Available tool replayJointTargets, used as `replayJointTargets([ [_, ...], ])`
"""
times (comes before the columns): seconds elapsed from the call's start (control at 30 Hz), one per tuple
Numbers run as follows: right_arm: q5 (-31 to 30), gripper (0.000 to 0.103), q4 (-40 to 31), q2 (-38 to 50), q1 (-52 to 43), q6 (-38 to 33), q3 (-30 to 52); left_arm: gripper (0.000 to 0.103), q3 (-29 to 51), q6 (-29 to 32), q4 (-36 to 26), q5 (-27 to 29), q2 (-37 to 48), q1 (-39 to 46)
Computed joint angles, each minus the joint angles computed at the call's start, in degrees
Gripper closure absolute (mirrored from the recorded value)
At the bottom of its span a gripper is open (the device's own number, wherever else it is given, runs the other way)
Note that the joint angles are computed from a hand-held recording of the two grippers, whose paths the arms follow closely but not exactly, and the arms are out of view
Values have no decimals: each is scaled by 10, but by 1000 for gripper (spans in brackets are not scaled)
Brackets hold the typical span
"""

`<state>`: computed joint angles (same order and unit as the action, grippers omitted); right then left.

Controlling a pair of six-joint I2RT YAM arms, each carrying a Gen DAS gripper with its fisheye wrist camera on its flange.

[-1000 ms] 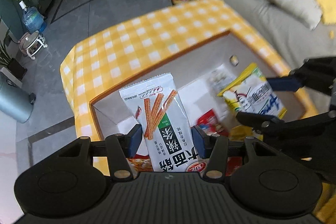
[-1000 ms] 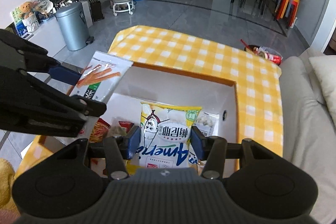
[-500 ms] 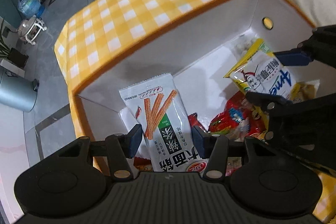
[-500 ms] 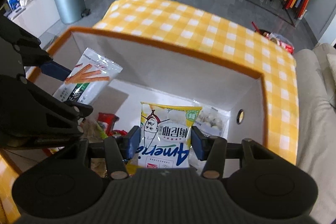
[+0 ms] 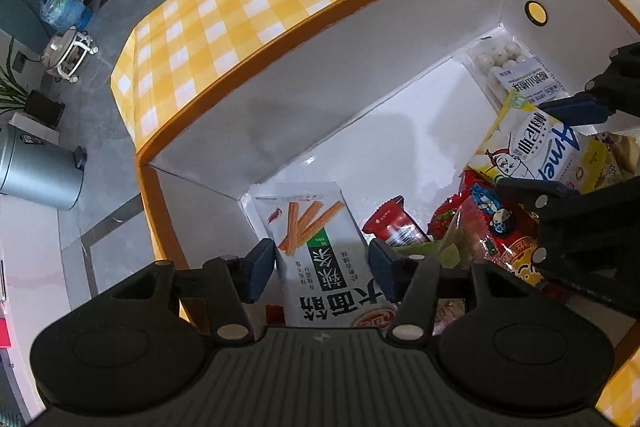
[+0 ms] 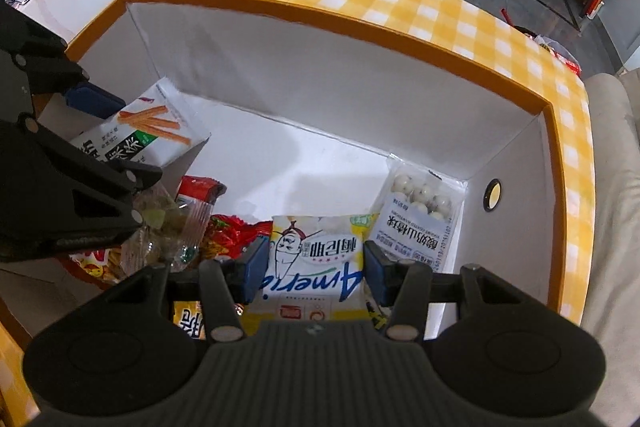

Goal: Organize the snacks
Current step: 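Lower both bags into the box and open both tools, then withdraw both open tools from the box toward the remaining snacks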

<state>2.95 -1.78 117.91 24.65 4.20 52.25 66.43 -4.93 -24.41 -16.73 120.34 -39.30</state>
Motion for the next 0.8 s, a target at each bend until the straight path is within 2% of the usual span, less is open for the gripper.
replayJointTargets([
  [0.1, 5, 48, -10, -6, 1, 4, 3, 28, -13, 7, 14, -12, -13, -7],
  [0.17, 7, 38, -12, -18, 1, 5, -1, 21, -22, 13, 19, -22, -28, -13],
  [0.33, 19, 30, -23, -50, 4, 1, -11, 19, -39, 12, 22, -26, -70, -19],
  [0.57, 31, 23, -23, -130, 12, 26, -60, 18, -79, -24, 27, -41, -149, -38],
  [0.8, 51, 23, -52, -221, 36, 47, -109, 18, -118, -75, 2, -61, -243, -64],
])
